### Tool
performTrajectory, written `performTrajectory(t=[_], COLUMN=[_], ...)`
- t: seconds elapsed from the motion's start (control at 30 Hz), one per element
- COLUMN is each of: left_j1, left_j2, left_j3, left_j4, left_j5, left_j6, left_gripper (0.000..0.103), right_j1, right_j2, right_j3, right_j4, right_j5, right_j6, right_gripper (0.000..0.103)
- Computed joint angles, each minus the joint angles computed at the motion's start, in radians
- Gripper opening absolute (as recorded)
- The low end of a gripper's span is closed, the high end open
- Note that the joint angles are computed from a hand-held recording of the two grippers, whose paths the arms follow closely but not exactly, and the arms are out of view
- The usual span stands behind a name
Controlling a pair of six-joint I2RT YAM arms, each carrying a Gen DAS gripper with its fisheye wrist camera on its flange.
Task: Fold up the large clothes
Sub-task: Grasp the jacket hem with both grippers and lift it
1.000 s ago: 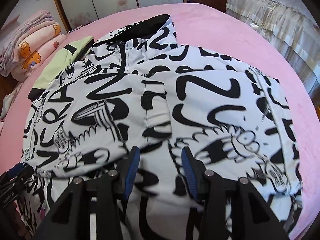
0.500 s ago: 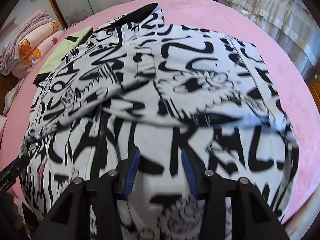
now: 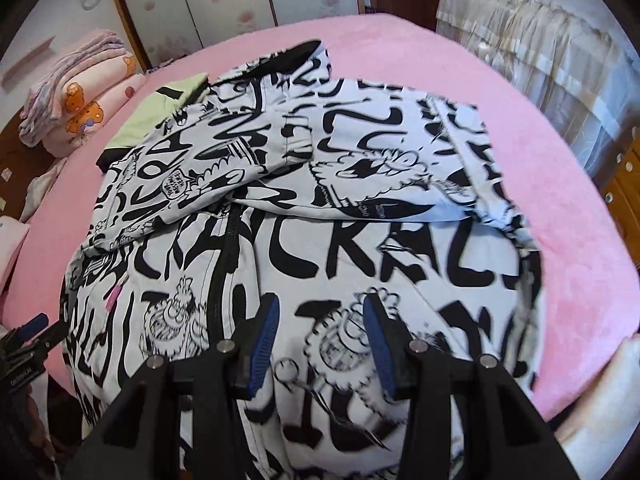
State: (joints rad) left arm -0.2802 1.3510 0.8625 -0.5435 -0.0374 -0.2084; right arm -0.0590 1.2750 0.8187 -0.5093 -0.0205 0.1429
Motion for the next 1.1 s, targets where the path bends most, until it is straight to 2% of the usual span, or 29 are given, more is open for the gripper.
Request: performTrajectory(t=[0.13,0.27,0.33,0.53,0.63,0.73,0.83,0.97,1.1], left_j1=[0.098,0.175,0.217,0.298,0.319,0.322,0.307,0.282,0.268], left_j2=[-0.085,-0.114,-0.103,-0.053,-0.009,0.014,0.02,0.056,0.09], left_j3=[-0.071,-0.13,-0.156,-0.244,-0.275,-0.295,-0.312,-0.321,-0.313], left_j4=[-0.009,0.001,0.001,0.039,0.073,0.101,0.131,0.161,0.179], left_j5=[0.078,0.133,0.175,0.248,0.276,0.298,0.287,0.273,0.272], left_j6=[0.029,0.066,0.094,0.148,0.153,0.148,0.151,0.142,0.136], left_gripper=[0.08,0.08,0.08,0.08,0.08,0.08,0.085,0.091,0.096], right_j1=[-0.022,-0.093,-0.134,-0.398,-0.551,-0.695,-0.797,-0.85,-0.841], right_j2=[-0.117,-0.248,-0.293,-0.344,-0.31,-0.207,-0.089,0.051,0.127], right_j3=[-0.056,-0.127,-0.156,-0.22,-0.243,-0.237,-0.226,-0.225,-0.239], right_j4=[-0.024,-0.056,-0.069,-0.148,-0.171,-0.183,-0.188,-0.172,-0.134], right_j5=[0.006,-0.053,-0.078,-0.241,-0.303,-0.371,-0.416,-0.441,-0.455], right_j6=[-0.052,-0.139,-0.183,-0.401,-0.507,-0.591,-0.665,-0.729,-0.75], right_gripper=[0.044,0.058,0.059,0.059,0.059,0.059,0.059,0.059,0.059])
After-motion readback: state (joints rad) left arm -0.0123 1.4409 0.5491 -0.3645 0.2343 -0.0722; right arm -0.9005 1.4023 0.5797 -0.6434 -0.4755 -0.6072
